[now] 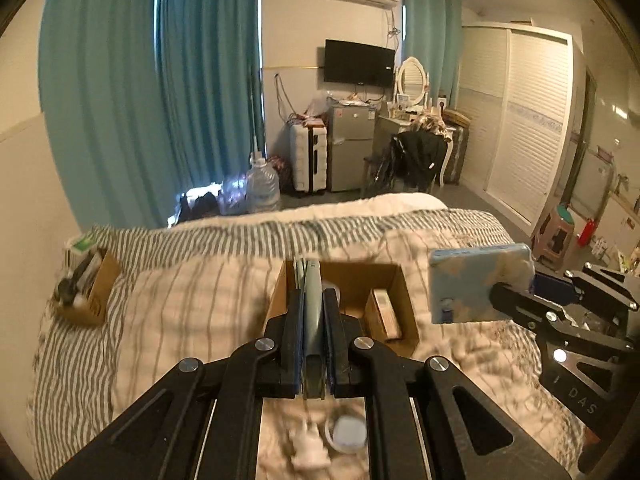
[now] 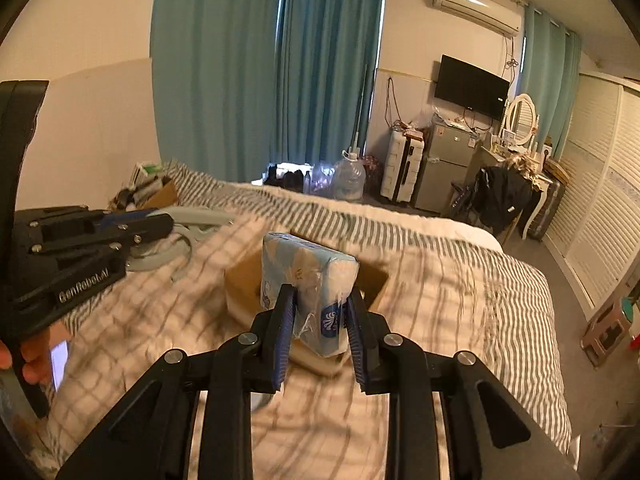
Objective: Organize objects
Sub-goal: 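Grasp the grey-green slim case with the left tool while the right tool grasps the tissue pack, then lower the case and tissue pack into the cardboard box and open both tools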
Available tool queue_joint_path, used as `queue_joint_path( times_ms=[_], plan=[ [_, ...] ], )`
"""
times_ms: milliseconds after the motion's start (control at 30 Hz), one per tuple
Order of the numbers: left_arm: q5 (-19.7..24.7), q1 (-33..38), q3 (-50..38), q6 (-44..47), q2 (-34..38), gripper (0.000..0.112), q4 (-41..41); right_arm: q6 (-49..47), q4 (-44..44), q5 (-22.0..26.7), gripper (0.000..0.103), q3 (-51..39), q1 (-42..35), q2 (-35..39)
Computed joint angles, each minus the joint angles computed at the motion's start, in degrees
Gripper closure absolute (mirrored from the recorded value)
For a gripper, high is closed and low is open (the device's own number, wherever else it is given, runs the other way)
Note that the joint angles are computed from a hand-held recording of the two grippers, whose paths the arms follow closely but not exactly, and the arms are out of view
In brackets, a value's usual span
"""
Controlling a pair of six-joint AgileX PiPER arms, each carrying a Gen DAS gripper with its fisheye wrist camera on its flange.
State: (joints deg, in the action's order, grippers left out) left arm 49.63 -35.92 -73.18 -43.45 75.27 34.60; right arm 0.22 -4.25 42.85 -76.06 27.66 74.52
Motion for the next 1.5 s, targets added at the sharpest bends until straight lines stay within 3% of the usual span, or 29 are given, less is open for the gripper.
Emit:
queue_joint_path(
  times_ms=[200, 300, 533, 667, 767, 800, 833, 867, 933, 1033, 1167, 1333, 1500],
  plan=[
    [-6.2, 8.0, -8.9, 10.3, 11.6, 0.104, -8.3, -6.4, 7.0, 1.8, 0.079, -14.9, -6.4, 15.0],
    [-9.2, 10.4, -10.6, 13.2, 17.8, 0.104, -11.4, -6.5, 7.4, 1.5, 0.079, -18.3, -7.3, 22.2],
    [-12.0, 13.5, -11.4, 16.7, 30.0, 0.104, -14.8, -10.7, 14.3, 1.4, 0.079, -22.1, -9.0, 37.1],
    [-12.4, 13.4, -11.9, 16.2, 31.9, 0.104, -14.9, -14.7, 19.7, -0.9, 0.077, -19.5, -11.0, 37.8],
    [-13.2, 13.4, -11.2, 14.8, 30.3, 0.101, -14.8, -18.9, 26.0, -1.2, 0.071, -18.5, -12.7, 36.2],
    [-13.0, 13.8, -11.3, 15.9, 30.0, 0.099, -15.9, -18.8, 26.3, -1.2, 0.06, -17.9, -12.6, 35.1],
    [-12.5, 14.1, -11.4, 16.8, 29.2, 0.09, -16.8, -18.1, 25.5, -1.4, 0.046, -17.4, -12.6, 33.8],
    [-11.4, 13.8, -11.5, 16.2, 28.3, 0.072, -16.1, -16.5, 23.9, -1.9, 0.037, -16.6, -12.3, 32.1],
    [-10.3, 12.7, -10.1, 12.4, 25.4, 0.043, -12.1, -14.4, 21.8, -2.1, 0.036, -15.2, -11.9, 28.7],
    [-9.6, 10.8, -4.1, 5.5, 17.2, 0.033, -5.2, -13.0, 20.3, -1.3, 0.032, -11.9, -11.5, 22.2],
    [-7.6, 9.9, 1.5, 3.4, 7.8, 0.013, -3.9, -8.9, 14.7, -0.6, 0.028, -7.1, -9.5, 12.6],
    [-4.5, 8.0, 8.4, -0.9, -3.5, 0.009, -1.0, -3.9, 7.8, 1.9, 0.028, -2.3, -5.2, 2.5],
    [-0.9, 4.6, 16.8, -8.1, -11.0, 0.009, 5.4, 0.8, 3.0, 1.0, 0.028, 4.4, -0.2, -3.9]
  ],
)
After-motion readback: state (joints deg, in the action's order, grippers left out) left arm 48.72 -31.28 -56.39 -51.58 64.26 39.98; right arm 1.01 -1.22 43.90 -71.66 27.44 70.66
